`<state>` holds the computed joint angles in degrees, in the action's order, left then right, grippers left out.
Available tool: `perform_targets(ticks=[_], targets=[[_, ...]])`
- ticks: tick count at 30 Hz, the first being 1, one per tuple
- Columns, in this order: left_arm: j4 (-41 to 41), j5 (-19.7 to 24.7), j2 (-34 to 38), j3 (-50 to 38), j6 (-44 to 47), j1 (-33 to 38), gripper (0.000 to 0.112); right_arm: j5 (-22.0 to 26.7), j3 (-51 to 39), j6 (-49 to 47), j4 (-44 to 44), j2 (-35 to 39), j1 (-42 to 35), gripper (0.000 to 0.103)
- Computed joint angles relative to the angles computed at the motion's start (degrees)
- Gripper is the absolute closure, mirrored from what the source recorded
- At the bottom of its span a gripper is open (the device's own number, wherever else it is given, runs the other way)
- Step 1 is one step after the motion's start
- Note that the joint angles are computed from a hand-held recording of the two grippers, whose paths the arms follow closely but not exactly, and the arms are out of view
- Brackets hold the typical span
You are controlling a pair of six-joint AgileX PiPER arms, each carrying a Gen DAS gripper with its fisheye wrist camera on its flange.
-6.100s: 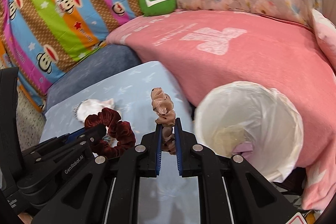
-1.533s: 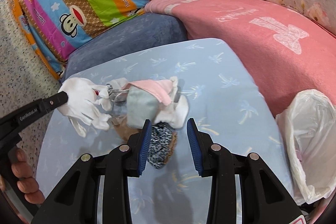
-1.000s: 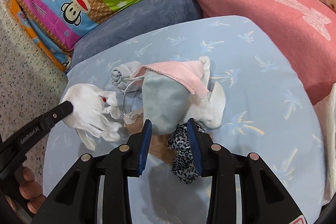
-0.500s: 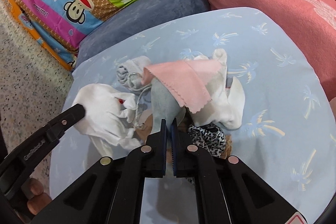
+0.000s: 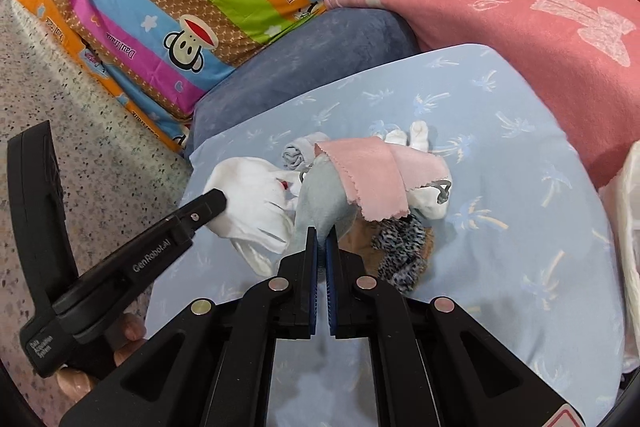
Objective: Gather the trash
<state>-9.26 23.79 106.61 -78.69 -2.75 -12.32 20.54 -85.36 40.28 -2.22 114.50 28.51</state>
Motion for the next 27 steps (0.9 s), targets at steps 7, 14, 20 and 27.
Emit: perform_targets(ticks=[7, 14, 20, 27], targets=[[0.9, -1.0, -3.1, 4.1, -0.9, -1.9, 0.101, -1.1, 10.0, 7.3, -5.7, -4.2, 0.7, 0.099], [1.9, -1.2, -4.1, 6.5, -2.1, -4.1, 0.101, -2.0, 18.6, 20.7, -17.2, -7.6, 0.5, 0.076], [3.7, -0.9, -3.5, 6.4, -3.8, -6.0, 0.101, -2.7, 20.4, 24.8, -21.5, -8.0, -1.4, 0.072], [5.3, 0.1, -1.3, 4.2, -5.0, -7.2, 0.101, -3.4, 16.6, 19.9, -17.7, -2.3, -4.0, 0.072]])
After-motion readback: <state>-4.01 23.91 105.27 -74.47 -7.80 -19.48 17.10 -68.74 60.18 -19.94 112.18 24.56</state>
